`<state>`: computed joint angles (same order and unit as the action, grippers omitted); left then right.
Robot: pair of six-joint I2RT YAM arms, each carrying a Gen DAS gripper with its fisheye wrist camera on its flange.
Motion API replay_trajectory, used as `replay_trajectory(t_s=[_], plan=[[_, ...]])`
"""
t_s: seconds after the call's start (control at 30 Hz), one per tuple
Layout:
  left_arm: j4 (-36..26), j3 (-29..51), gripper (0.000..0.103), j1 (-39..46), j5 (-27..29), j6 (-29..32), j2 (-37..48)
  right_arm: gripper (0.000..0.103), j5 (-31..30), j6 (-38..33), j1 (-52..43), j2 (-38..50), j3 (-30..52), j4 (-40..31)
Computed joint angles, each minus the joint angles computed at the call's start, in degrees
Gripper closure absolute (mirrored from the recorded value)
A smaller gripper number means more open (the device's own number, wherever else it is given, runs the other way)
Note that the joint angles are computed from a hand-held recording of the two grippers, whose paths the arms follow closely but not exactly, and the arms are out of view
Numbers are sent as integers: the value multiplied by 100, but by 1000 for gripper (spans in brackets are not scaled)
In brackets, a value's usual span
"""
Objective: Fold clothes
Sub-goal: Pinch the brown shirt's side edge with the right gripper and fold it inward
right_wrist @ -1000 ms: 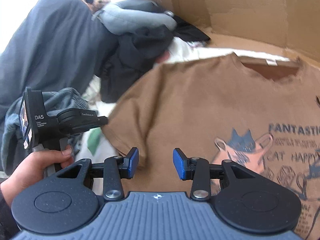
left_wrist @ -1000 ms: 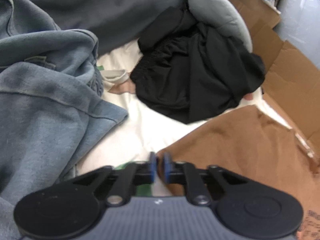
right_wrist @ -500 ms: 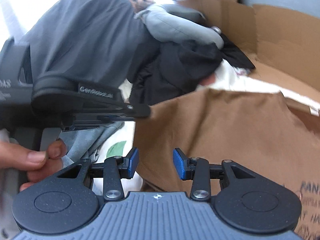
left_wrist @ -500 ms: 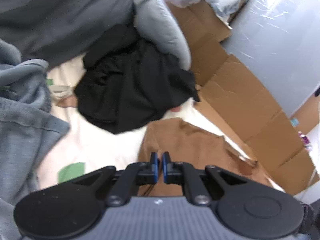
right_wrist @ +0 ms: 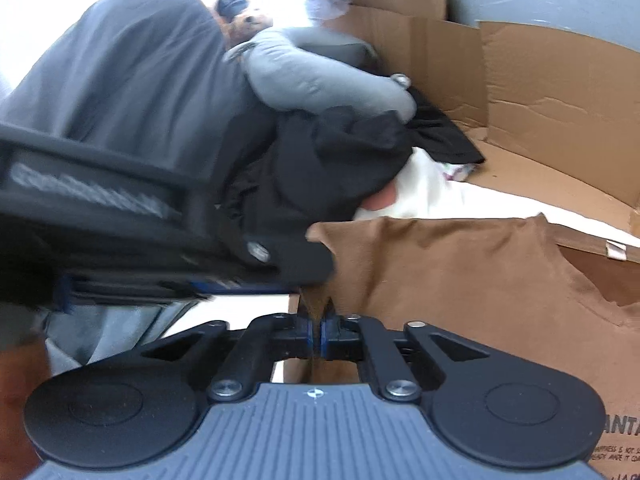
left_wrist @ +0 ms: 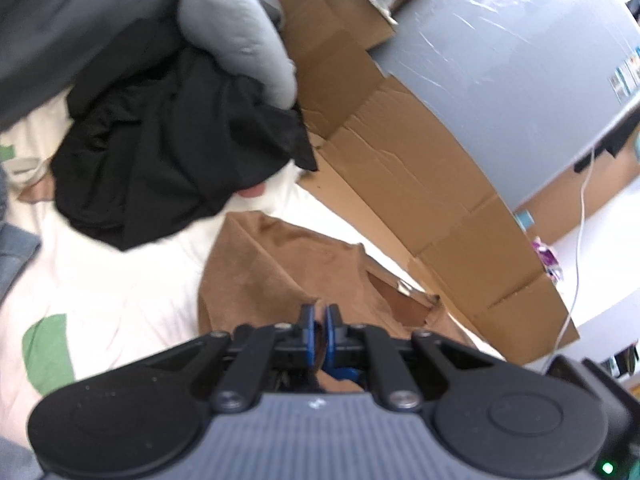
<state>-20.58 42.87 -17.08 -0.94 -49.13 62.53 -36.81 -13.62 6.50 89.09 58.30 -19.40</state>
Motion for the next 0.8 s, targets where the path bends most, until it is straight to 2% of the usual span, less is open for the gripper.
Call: replay_trajectory(t_s=[0.07, 0.23, 0.33, 0.43, 0.5, 0.63, 0.8], plan=[[-13, 129, 88, 63, 54, 154, 81, 101, -26, 36, -108, 78, 58, -8], [-108, 532, 79, 319, -35, 832, 496, 101, -54, -1, -257, 228, 140, -107], [-163, 804, 79, 557, -78, 1172, 948, 101, -65, -25, -307, 265, 134, -100], [-262, 1146, 72, 770, -116, 1646, 1512, 101, -85, 12, -379, 304, 147, -106], [-318, 1370, 71, 909, -74, 1907, 1862, 101, -96, 16, -450, 358, 200, -154], [-296, 1630, 67, 1110, 65, 2140, 2298, 101, -76, 49, -634, 582, 375, -279], [-255, 1964, 66, 1154, 152, 2398, 2788, 97, 52, 96, -861, 975, 530, -308]])
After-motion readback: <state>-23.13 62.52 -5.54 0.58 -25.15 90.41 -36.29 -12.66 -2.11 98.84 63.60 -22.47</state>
